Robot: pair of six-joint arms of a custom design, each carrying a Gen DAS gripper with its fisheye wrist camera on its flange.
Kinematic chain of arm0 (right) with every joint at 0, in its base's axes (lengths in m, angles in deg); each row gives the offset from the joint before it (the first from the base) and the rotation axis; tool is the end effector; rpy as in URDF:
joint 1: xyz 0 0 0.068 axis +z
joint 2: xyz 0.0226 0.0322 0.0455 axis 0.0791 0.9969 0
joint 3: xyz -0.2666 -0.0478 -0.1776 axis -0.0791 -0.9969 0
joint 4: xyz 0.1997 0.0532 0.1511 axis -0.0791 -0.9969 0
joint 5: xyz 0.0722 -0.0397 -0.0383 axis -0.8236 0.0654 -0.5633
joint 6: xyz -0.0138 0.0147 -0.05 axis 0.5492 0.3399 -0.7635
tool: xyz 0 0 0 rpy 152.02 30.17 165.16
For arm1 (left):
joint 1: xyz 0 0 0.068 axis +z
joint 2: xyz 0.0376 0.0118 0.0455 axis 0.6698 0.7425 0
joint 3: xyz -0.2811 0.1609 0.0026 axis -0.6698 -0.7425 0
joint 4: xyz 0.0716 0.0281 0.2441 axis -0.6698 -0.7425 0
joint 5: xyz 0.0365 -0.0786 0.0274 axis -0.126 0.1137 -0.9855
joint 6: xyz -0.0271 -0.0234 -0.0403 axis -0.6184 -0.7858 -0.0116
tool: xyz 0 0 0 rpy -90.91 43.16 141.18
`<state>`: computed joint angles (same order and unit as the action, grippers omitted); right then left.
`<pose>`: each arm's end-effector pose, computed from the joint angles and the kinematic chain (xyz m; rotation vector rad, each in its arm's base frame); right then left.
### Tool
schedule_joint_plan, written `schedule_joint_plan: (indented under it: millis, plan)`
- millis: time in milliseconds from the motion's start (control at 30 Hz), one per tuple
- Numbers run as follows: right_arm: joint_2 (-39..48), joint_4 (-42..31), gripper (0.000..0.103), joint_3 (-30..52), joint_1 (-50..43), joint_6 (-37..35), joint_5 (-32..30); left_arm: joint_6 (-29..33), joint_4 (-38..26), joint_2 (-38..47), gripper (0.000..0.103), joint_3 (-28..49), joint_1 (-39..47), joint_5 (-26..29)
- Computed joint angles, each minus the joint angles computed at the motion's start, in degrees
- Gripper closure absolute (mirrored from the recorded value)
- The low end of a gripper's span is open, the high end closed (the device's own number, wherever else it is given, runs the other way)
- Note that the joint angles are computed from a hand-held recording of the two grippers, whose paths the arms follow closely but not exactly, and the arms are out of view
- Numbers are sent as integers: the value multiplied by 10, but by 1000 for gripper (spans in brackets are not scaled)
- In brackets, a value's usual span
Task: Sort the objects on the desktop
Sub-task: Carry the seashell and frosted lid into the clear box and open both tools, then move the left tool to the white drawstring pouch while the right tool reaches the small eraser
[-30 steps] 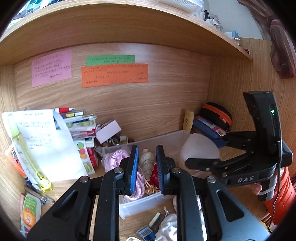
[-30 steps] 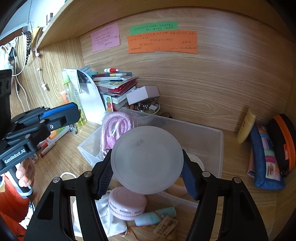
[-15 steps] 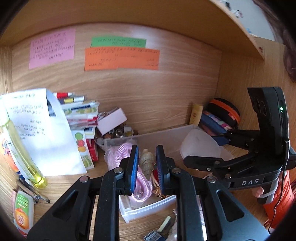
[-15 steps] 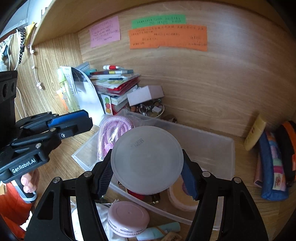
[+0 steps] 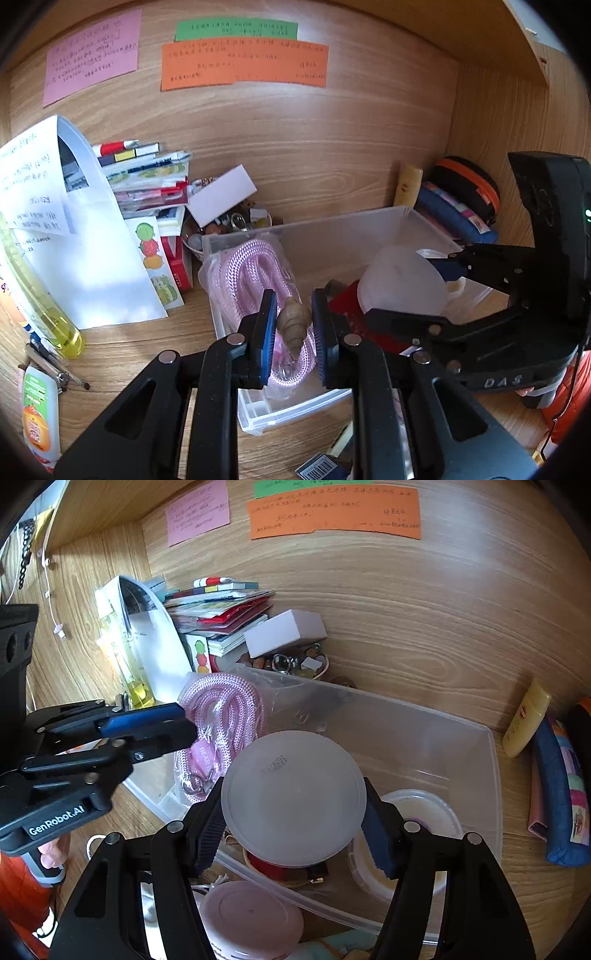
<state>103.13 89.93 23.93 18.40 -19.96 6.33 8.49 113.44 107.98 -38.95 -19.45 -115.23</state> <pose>0.1607 0.0499 0.1694 -0.6251 2.2605 0.3618 0.1590 -0.2563 0.1185 0.3882 2.1918 -0.2703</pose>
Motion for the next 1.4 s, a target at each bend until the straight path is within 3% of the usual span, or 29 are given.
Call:
schedule_joint_plan:
  millis: [167,333,800,833,1000,1133,1400]
  plan:
    - [5,17,40,-11,42,9,38,-7,-8,8,85,6,9,23]
    - [12,7,40,-4,30,16,20,-13,-21,20,85,17,10,32]
    - [-5,48,38,-27,80,28,87,-26,-36,14,85,19,11,37]
    - [-7,49,38,-28,81,26,90,-27,-35,11,83,17,10,36]
    - [-14,42,36,-27,90,23,103,-30,-18,-4,54,2,-2,8]
    - [-34,21,27,-24,92,15,97,-21,-10,-4,48,2,-8,-8]
    - [-72,2,26,-28,153,18,169,-20,14,-4,35,-11,-5,-2]
